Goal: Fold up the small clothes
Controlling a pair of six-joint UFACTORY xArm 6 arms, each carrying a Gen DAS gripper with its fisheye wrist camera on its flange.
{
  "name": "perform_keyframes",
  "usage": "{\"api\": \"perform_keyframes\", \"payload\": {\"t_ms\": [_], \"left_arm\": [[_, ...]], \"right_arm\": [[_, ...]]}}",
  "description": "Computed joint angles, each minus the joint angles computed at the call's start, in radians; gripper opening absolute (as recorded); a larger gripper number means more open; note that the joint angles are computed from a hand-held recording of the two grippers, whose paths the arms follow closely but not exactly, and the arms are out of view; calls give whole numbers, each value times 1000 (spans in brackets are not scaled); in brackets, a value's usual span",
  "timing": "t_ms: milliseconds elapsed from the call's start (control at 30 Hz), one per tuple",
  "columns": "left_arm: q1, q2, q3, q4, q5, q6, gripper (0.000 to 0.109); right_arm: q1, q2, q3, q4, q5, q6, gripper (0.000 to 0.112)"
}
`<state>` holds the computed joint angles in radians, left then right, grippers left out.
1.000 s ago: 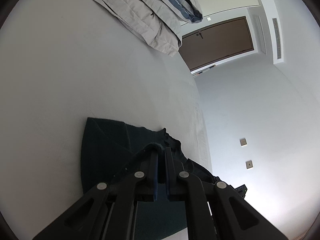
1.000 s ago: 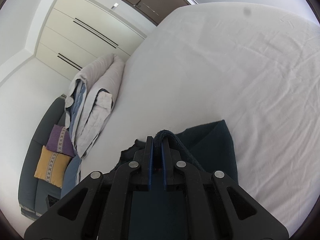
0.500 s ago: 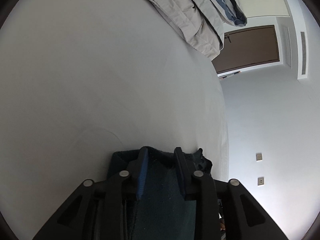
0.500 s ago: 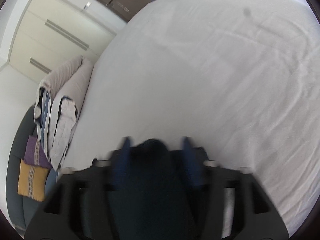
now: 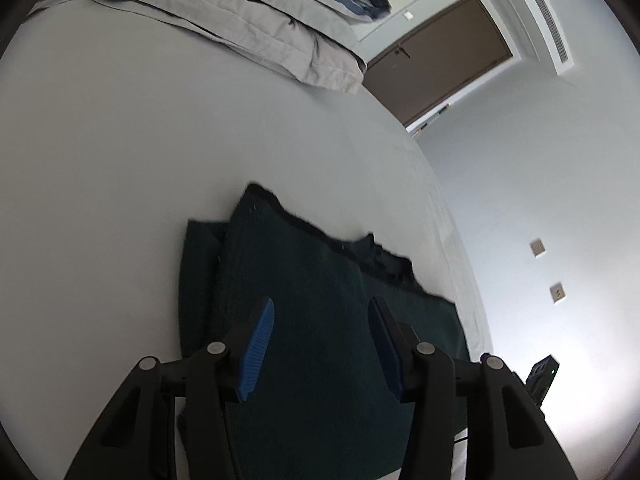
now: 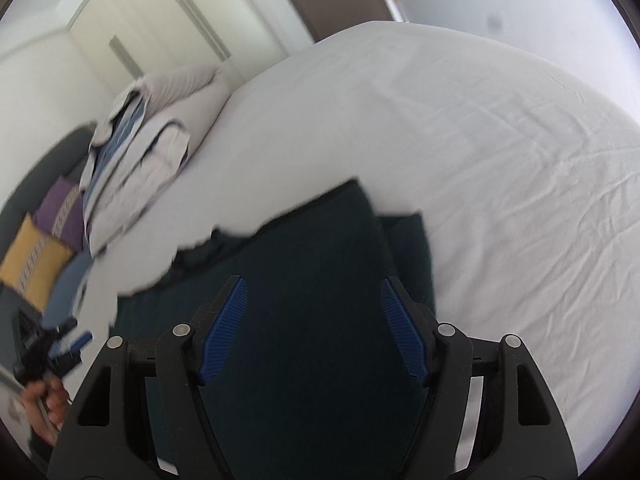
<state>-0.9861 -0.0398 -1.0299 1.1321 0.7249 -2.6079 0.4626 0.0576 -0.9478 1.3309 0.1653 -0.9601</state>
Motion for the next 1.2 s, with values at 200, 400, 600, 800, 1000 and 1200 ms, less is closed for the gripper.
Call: {"api": "perform_keyframes", "payload": {"t_ms": [200,400,600,800,1000,1200], "left_arm": [[-30,102,-21,-50,-41,13,42],[-84,64,-36,-133,71,84,46],[-150,215,-271,-238,237,314,61],[-140,306,-337,-330,245,419,61],[-140,323,-349,-343,267,489,60],[-146,366,-410,-362,322,532,61]], "right_arm": [[6,-11,79,138,-40,-88,42],[-18,-232,259,101,-19,-13,45],[34,-317,296,272,271,-168,45],[160,-84,200,293,339,-135,45],[83,-98,258,550,324,-310,29],[-128,-245,401,796,282,-409,25]]}}
